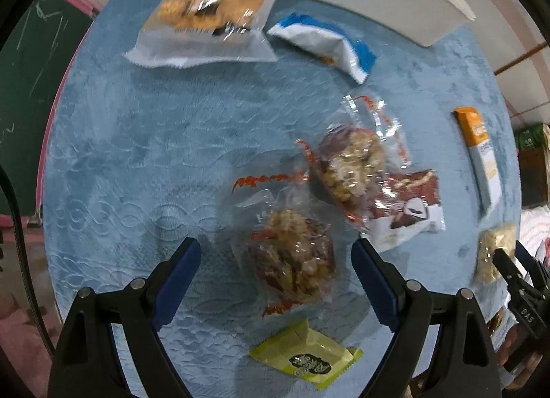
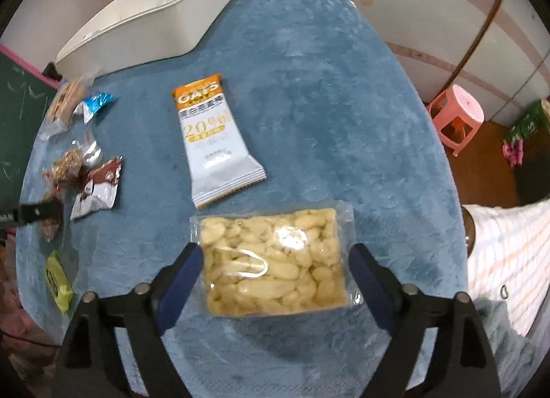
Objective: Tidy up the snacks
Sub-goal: 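Grasp the clear nut bag with the left gripper while the right gripper grasps the clear puffed-snack pack, then carry both held packs up over the white bin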
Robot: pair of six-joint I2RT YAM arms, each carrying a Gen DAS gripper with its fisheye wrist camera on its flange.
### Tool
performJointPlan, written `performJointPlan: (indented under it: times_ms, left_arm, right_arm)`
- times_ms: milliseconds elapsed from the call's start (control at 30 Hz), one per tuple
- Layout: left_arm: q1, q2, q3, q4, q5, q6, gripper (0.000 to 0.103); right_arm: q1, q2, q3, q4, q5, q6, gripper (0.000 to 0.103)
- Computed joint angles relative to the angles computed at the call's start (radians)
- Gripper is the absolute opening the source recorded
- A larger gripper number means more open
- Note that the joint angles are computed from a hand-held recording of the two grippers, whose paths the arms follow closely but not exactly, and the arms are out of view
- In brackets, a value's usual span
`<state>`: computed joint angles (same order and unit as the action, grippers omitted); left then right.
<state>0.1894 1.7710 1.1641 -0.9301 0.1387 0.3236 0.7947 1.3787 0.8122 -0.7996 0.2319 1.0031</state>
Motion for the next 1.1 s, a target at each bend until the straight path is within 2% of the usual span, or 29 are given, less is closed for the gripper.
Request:
performJointPlan:
  times_ms: [167,367,533,700,733,767,833,867,933,1100]
  left_arm:
    - [-0.005,0.020,-0.005,0.021,-0.012,-0.023,0.089]
    - [-0.042,0.016,-0.023,0.046,-0.043,-0.038,0.088]
    - [-0.075,0.012,-0.033,0.044,-0.041,-0.075,0.084]
    - [-0.076,-0.026,-0.048,0.034,-0.074,-0.060,0.068]
    - [-0.078,-0.033,-0.049,0.034,-0.081,-0.053,0.060]
    - [-0.078,-0.041,-0.049,0.031,-0.086,-0.041,0.058]
    - [-0.082,-0.048,-0.042,0.018,-0.083,-0.033,0.053]
    - [-0.082,-0.054,-0.041,0.011,-0.081,-0.027,0.050]
    - [-0.079,-0.069,-0.040,-0.003,-0.074,-0.018,0.049]
    - [-0.023,-0.106,0.001,-0.124,-0.020,0.022,0.048]
  right_arm:
    - [-0.059,-0.040,-0.048,0.051,-0.062,-0.015,0.092]
    - [-0.069,-0.020,-0.032,0.046,-0.085,-0.084,0.093]
    - [-0.058,0.012,-0.012,0.047,-0.100,-0.161,0.094]
    - [-0.068,0.045,-0.009,0.060,-0.104,-0.168,0.100]
    - [-0.064,0.062,0.002,0.055,-0.094,-0.170,0.101]
    - [-0.065,0.086,0.016,0.053,-0.093,-0.176,0.101]
    - [-0.053,0.159,0.062,0.015,-0.077,-0.188,0.100]
    - [-0.035,0.186,0.081,0.003,-0.061,-0.187,0.095]
    - [-0.007,0.225,0.130,-0.031,-0.049,-0.196,0.088]
    - [0.032,0.209,0.199,-0.062,-0.068,-0.162,0.087]
